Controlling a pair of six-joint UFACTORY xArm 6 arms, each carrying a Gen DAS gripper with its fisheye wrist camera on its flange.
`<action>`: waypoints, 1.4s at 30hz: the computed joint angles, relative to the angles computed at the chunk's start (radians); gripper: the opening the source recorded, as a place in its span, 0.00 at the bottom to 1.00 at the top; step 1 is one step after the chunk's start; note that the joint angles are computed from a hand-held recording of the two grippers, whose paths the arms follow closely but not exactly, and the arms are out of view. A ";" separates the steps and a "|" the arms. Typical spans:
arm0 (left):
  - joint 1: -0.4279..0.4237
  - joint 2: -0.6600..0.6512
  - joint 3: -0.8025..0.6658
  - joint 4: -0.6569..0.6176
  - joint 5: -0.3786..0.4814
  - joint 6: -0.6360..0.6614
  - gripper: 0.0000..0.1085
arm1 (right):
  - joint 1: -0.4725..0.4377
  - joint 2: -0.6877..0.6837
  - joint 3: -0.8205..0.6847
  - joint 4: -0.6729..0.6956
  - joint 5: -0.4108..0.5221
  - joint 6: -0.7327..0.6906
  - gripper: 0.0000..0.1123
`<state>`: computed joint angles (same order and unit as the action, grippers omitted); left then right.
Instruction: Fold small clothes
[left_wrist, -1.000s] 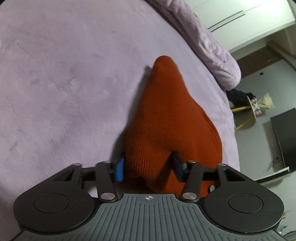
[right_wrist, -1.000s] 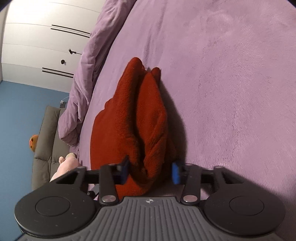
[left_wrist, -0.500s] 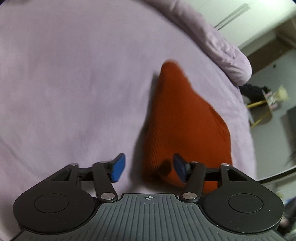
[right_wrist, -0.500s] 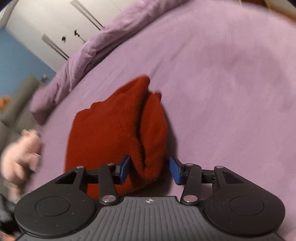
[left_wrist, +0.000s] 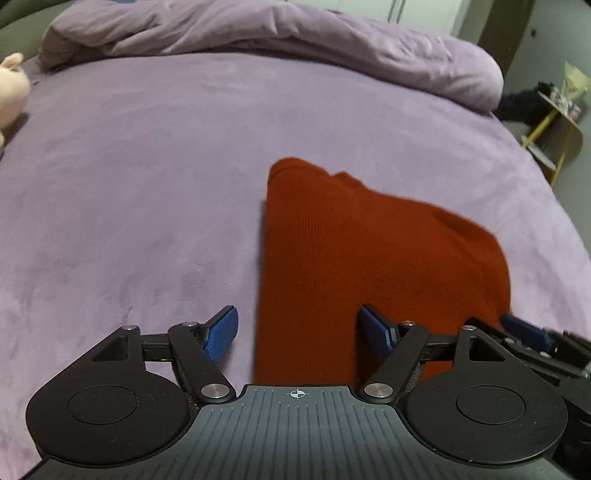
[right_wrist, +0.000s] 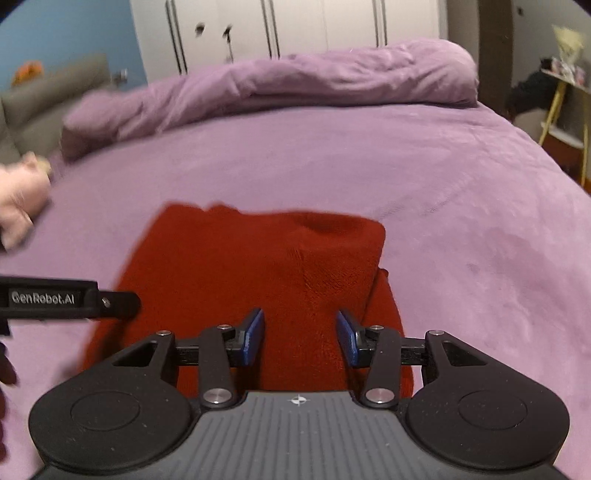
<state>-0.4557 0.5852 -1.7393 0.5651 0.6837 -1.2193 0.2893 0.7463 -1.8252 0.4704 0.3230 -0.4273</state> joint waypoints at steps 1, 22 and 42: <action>0.001 0.006 -0.002 0.002 -0.001 0.001 0.77 | -0.003 0.019 -0.021 -0.008 0.008 -0.002 0.39; -0.134 -0.191 0.199 0.123 0.203 -0.136 0.92 | -0.031 -0.340 0.467 0.020 0.055 0.009 0.73; -0.205 -0.266 0.184 0.085 0.344 -0.074 0.93 | 0.019 -0.454 0.460 -0.498 0.222 0.428 0.88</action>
<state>-0.6607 0.3191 -1.5553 0.6498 1.0272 -1.2929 0.3082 0.2925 -1.3651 -0.0273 0.5452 0.0007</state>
